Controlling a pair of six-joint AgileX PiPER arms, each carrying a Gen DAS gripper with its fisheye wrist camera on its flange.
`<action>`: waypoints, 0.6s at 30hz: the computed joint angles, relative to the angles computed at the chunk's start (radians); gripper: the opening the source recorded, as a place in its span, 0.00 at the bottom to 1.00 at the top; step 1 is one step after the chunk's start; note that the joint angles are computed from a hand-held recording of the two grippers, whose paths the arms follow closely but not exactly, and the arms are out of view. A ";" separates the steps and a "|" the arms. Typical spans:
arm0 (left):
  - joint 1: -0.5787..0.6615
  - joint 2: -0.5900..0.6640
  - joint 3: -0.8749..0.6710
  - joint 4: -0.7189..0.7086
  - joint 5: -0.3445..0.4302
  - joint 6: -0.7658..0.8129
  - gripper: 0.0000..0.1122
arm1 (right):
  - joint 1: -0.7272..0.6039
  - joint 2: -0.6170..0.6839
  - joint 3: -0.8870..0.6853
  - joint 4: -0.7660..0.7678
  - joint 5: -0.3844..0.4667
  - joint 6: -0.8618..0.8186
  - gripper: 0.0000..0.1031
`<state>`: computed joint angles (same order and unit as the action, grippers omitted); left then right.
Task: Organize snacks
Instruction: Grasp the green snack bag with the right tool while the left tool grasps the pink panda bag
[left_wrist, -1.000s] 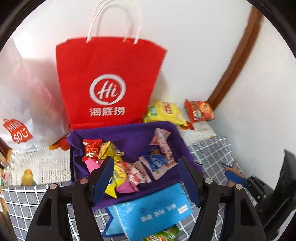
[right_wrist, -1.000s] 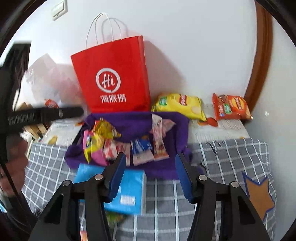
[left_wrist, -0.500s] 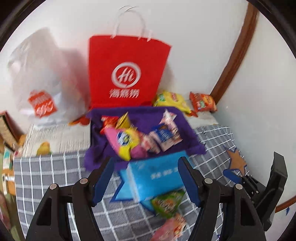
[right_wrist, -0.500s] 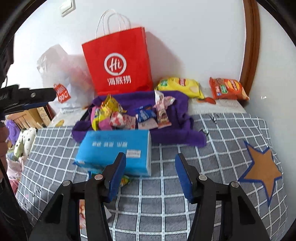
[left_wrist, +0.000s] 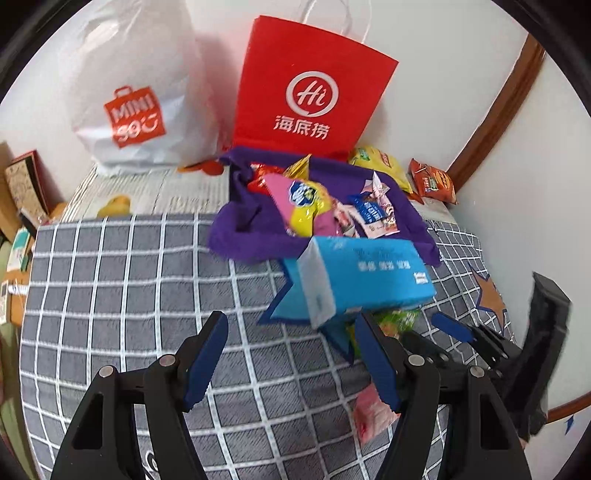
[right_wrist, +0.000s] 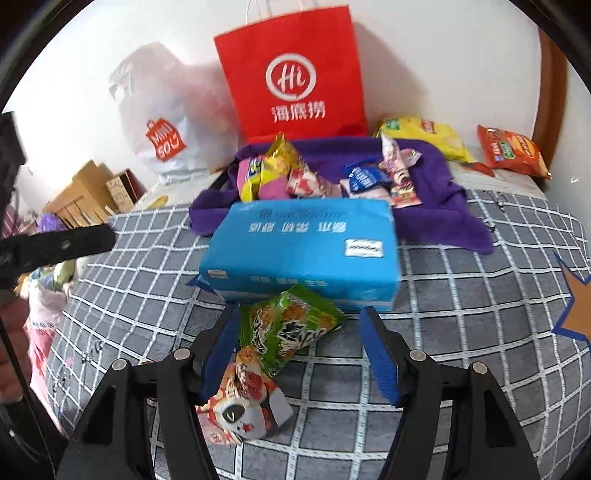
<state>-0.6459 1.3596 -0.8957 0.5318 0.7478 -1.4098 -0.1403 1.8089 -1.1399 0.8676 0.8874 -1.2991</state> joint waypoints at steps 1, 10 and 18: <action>-0.009 -0.009 0.021 0.005 -0.006 -0.020 0.62 | 0.015 0.011 -0.006 -0.014 -0.010 0.018 0.64; -0.077 -0.041 0.139 0.060 -0.052 -0.164 0.62 | 0.099 0.130 -0.075 -0.083 -0.050 0.164 0.49; -0.099 -0.044 0.190 0.098 -0.099 -0.241 0.62 | 0.030 0.072 -0.023 0.026 0.002 0.066 0.33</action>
<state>-0.7449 1.3152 -0.7057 0.6300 0.6492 -1.6512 -0.1100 1.8814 -1.1626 0.8938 0.8897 -1.2334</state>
